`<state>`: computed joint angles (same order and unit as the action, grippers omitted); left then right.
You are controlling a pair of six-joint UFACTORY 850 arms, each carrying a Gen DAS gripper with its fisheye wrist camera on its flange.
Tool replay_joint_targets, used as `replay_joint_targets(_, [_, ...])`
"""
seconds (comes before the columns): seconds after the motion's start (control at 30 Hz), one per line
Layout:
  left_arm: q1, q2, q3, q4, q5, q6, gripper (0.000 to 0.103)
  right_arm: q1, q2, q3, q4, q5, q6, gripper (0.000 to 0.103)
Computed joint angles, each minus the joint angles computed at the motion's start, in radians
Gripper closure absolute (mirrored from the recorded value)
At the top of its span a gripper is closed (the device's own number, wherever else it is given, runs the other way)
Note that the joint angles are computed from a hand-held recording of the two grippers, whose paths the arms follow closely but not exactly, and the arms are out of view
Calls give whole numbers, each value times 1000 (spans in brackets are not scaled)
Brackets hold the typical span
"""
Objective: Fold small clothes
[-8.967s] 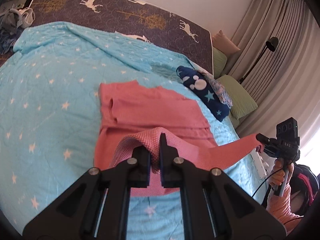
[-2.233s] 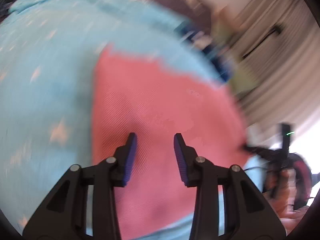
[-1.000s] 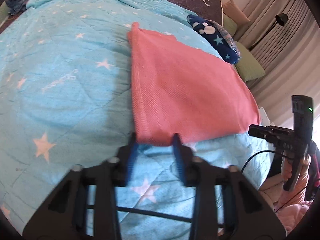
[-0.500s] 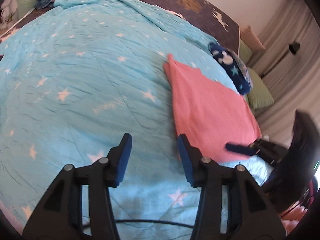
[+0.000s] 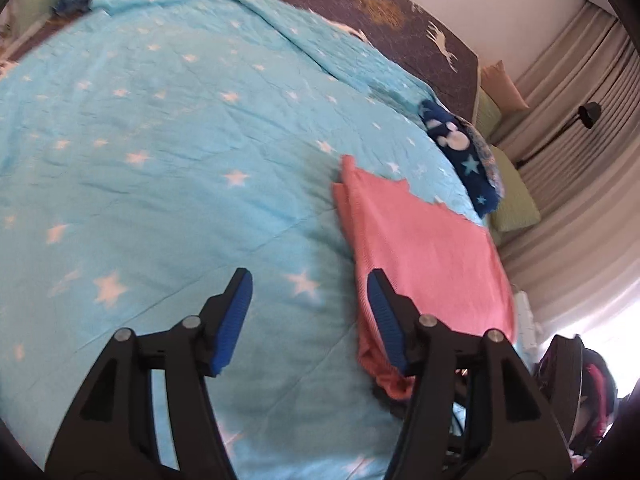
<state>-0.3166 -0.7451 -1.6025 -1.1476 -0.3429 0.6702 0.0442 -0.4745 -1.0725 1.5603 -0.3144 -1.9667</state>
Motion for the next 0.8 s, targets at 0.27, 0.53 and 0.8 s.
replay_joint_targets(0.27, [-11, -315, -470, 200, -311, -327, 31, -133, -5, -24, -36, -269, 229, 94])
replay_joint_targets(0.53, [-28, -570, -919, 404, -422, -616, 95, -142, -15, -39, -71, -311, 254, 94])
replay_joint_targets(0.8, [-67, -624, -1104, 542, -443, -683, 95, -207, 0, -30, -29, -386, 226, 94])
